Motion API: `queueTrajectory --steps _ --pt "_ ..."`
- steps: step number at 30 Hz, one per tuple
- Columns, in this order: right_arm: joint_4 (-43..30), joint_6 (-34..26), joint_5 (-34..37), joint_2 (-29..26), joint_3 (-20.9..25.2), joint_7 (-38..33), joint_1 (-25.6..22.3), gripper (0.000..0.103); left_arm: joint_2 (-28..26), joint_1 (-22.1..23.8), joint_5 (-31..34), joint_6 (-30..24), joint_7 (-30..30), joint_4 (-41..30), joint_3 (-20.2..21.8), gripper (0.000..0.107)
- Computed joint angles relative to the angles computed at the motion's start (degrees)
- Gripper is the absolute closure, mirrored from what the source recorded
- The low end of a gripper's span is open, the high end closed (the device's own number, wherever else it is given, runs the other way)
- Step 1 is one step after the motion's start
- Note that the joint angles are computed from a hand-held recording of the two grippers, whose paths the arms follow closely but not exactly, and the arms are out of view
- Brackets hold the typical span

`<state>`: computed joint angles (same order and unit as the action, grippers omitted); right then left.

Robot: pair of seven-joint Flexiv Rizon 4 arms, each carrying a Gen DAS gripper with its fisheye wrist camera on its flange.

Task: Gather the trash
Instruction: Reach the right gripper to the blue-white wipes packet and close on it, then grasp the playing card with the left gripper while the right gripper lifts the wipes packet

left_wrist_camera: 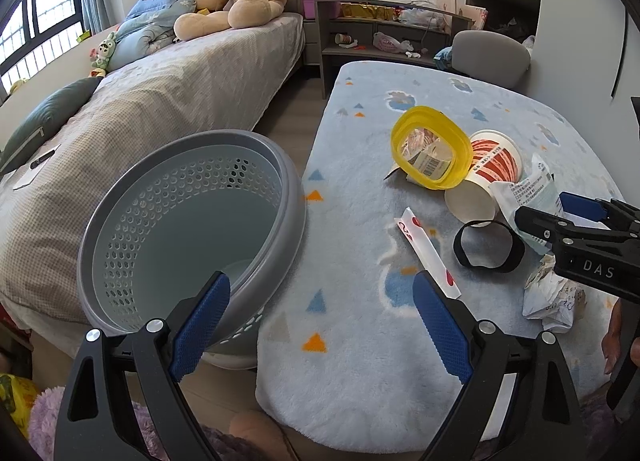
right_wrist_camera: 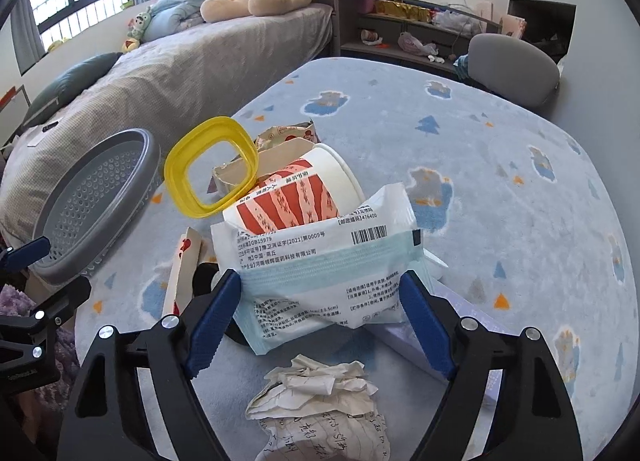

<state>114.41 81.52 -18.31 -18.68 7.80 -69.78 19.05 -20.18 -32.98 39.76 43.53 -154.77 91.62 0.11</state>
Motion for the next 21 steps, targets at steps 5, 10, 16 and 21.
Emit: queueTrajectory --steps 5,10,16,21 --pt "-0.24 0.2 4.04 0.21 3.18 -2.59 -2.29 0.031 -0.27 -0.31 0.55 -0.39 -0.17 -0.23 0.05 0.018" --pt "-0.93 0.21 10.43 0.61 6.93 -6.08 -4.97 0.031 -0.61 -0.69 0.73 -1.01 0.27 -0.79 -0.14 0.018" --pt "-0.52 1.36 15.16 2.1 8.22 -8.44 -5.91 0.031 -1.27 -1.13 0.36 -1.81 1.59 -1.99 -0.41 0.018" --pt "-0.69 1.59 19.03 3.0 9.77 -11.31 -7.18 0.031 -2.25 -0.91 -1.77 -1.62 3.11 -3.03 -0.59 0.018"
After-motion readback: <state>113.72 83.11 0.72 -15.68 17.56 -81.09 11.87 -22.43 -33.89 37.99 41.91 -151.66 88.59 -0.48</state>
